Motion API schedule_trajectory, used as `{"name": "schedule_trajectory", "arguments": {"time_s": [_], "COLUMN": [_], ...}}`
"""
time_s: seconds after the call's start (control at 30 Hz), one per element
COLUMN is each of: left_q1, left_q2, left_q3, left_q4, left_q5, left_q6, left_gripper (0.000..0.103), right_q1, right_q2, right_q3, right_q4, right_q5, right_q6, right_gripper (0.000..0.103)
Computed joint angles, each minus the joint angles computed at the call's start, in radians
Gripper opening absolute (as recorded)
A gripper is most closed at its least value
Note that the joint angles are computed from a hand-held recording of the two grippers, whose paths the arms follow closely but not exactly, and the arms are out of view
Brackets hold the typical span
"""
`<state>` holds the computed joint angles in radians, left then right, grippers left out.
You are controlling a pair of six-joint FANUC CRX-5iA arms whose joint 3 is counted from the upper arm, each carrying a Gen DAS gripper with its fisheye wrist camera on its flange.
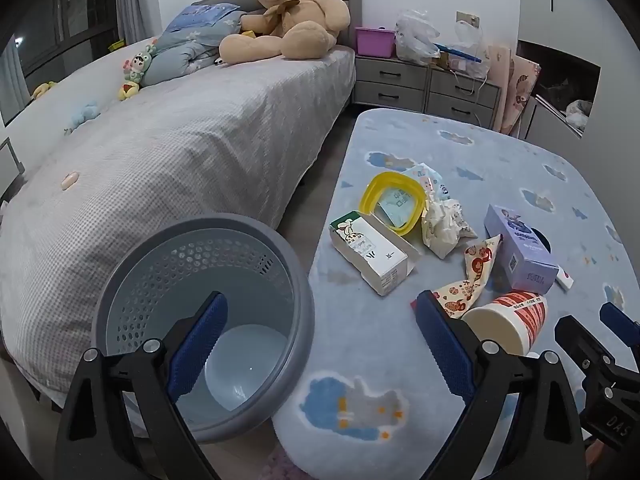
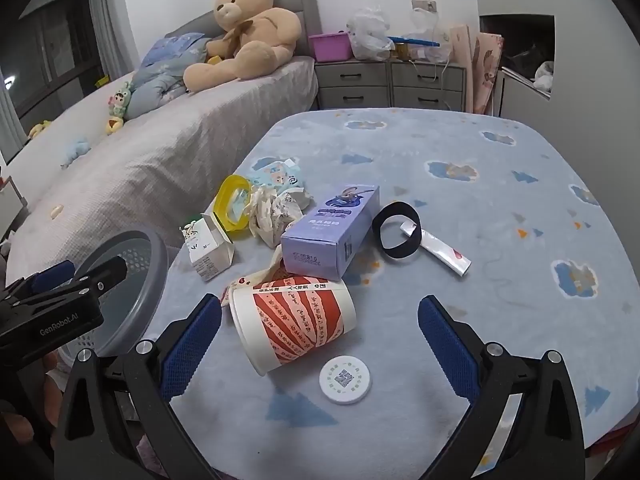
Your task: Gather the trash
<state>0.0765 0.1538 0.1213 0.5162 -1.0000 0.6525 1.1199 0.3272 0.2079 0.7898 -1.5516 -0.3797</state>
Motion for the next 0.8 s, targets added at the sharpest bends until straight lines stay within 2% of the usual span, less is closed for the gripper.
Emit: {"name": "schedule_trajectory", "arguments": {"time_s": [0.2, 0.8], "left_q1": [0.003, 0.012], "left_q2": [-0.004, -0.019], "left_q3": [-0.011, -0.017], "left_q4": [0.019, 0.021], "left_q5": [0.009, 0.001], "left_q6": [-0.011, -0.012], "left_gripper": [0.091, 0.091], "right_q1": [0.003, 0.004], "right_q2": [0.019, 0.016], "right_q3": [0.038, 0.027], "right_q4": [0.010, 0.016], "right_q5": [-0.017, -0.009], "right_q6": [0.020, 0.016], "right_gripper": [0.097, 0.097]}}
